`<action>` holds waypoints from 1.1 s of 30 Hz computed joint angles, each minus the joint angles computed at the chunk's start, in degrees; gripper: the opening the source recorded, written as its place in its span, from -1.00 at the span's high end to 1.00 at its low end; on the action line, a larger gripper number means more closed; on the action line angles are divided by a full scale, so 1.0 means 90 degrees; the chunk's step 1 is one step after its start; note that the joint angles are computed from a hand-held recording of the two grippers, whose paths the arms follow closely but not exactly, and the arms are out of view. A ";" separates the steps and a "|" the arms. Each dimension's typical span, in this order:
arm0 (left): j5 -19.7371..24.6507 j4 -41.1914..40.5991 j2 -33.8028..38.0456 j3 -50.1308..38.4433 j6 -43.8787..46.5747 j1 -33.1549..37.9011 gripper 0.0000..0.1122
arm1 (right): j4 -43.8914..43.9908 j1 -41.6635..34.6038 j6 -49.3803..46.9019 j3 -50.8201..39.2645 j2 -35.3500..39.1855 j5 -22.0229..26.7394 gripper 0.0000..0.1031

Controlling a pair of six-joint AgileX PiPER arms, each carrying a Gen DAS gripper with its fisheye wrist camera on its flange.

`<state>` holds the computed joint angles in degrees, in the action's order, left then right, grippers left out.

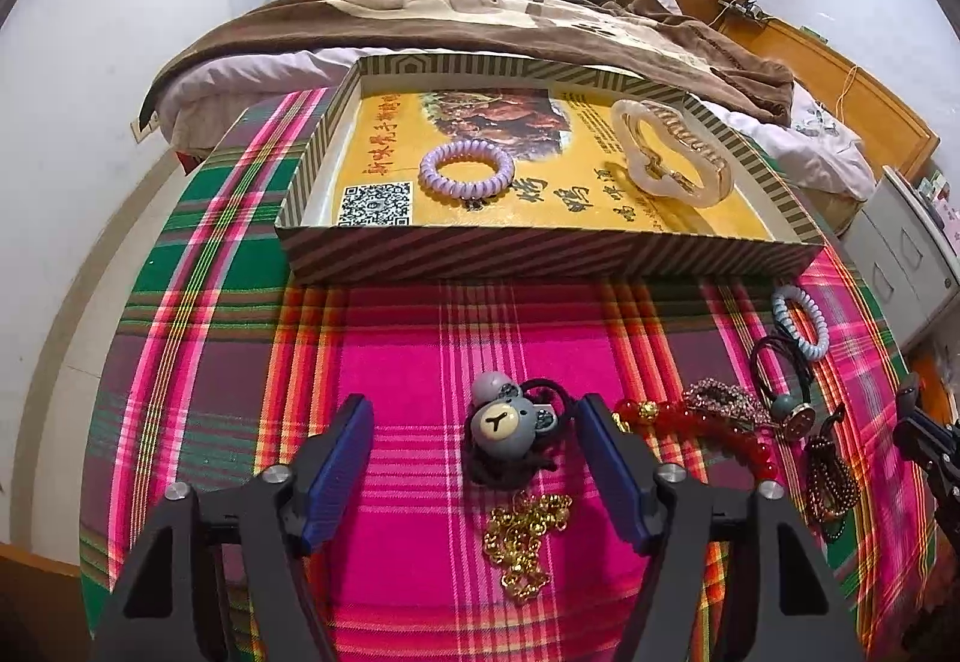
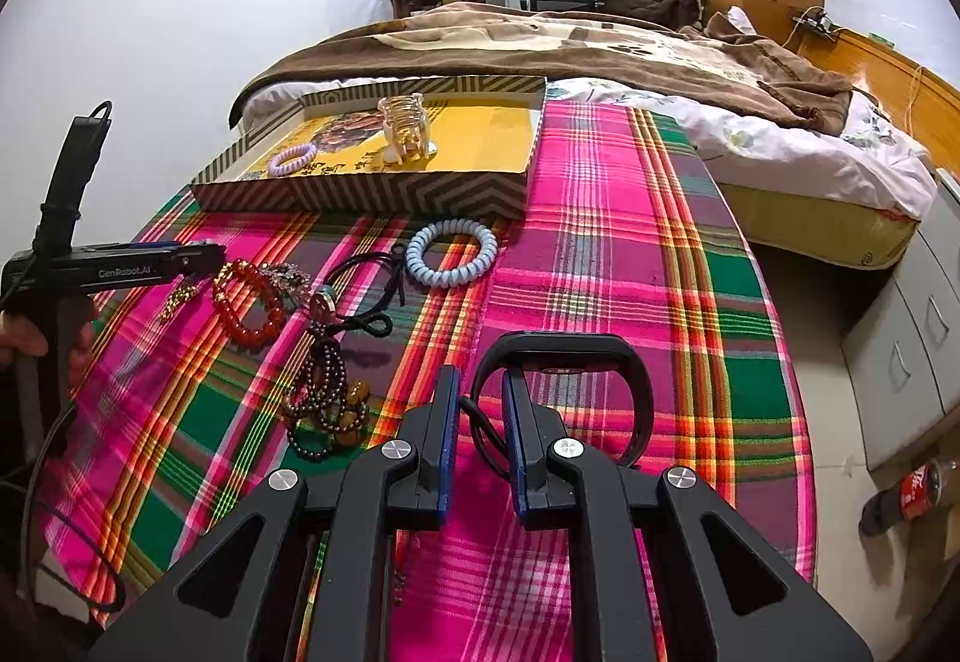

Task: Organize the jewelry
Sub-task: 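Lift the black band with the right tool while the left tool grasps the grey bear hair tie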

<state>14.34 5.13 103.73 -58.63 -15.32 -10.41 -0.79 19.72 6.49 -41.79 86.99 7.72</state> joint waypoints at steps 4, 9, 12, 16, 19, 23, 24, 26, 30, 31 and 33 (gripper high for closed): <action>0.0004 -0.0050 0.0001 -0.0033 0.0093 -0.0002 0.28 | 0.0105 -0.0006 -0.0110 -0.0018 0.0006 -0.0008 0.71; -0.0057 -0.0259 -0.0056 0.0042 0.0311 0.0015 0.45 | 0.0083 -0.0037 -0.0104 -0.0017 -0.0026 -0.0011 0.71; -0.0070 -0.0389 -0.0109 0.0087 0.0449 0.0019 0.48 | -0.0052 -0.0048 0.0029 0.0000 -0.0086 0.0001 0.71; -0.0092 -0.0174 -0.0282 0.0180 0.0239 0.0023 0.53 | -0.0426 -0.0040 0.0388 -0.0026 -0.0154 0.0035 0.71; -0.0039 -0.0004 -0.0453 0.0204 0.0092 0.0033 0.53 | -0.0733 -0.0037 0.0686 -0.0062 -0.0235 0.0081 0.71; 0.0007 -0.0070 -0.0678 0.0224 0.0204 0.0044 0.53 | -0.0806 -0.0072 0.0715 -0.0157 -0.0370 0.0150 0.71; 0.0023 -0.0022 -0.0749 0.0230 0.0162 0.0044 0.53 | -0.0846 -0.0076 0.0748 -0.0201 -0.0394 0.0175 0.72; 0.0056 -0.0073 -0.0833 0.0221 0.0217 0.0046 0.53 | -0.0937 -0.0080 0.0796 -0.0268 -0.0455 0.0221 0.71; 0.0158 -0.0284 -0.0965 0.0117 0.0449 0.0088 0.53 | -0.1054 -0.0054 0.0774 -0.0503 -0.0538 0.0340 0.71; 0.0191 -0.0261 -0.0991 0.0055 0.0453 0.0106 0.53 | -0.0965 -0.0057 0.0625 -0.0623 -0.0520 0.0371 0.71; 0.0249 -0.0351 -0.1000 -0.0063 0.0554 0.0150 0.53 | -0.0751 -0.0084 0.0321 -0.0855 -0.0427 0.0424 0.71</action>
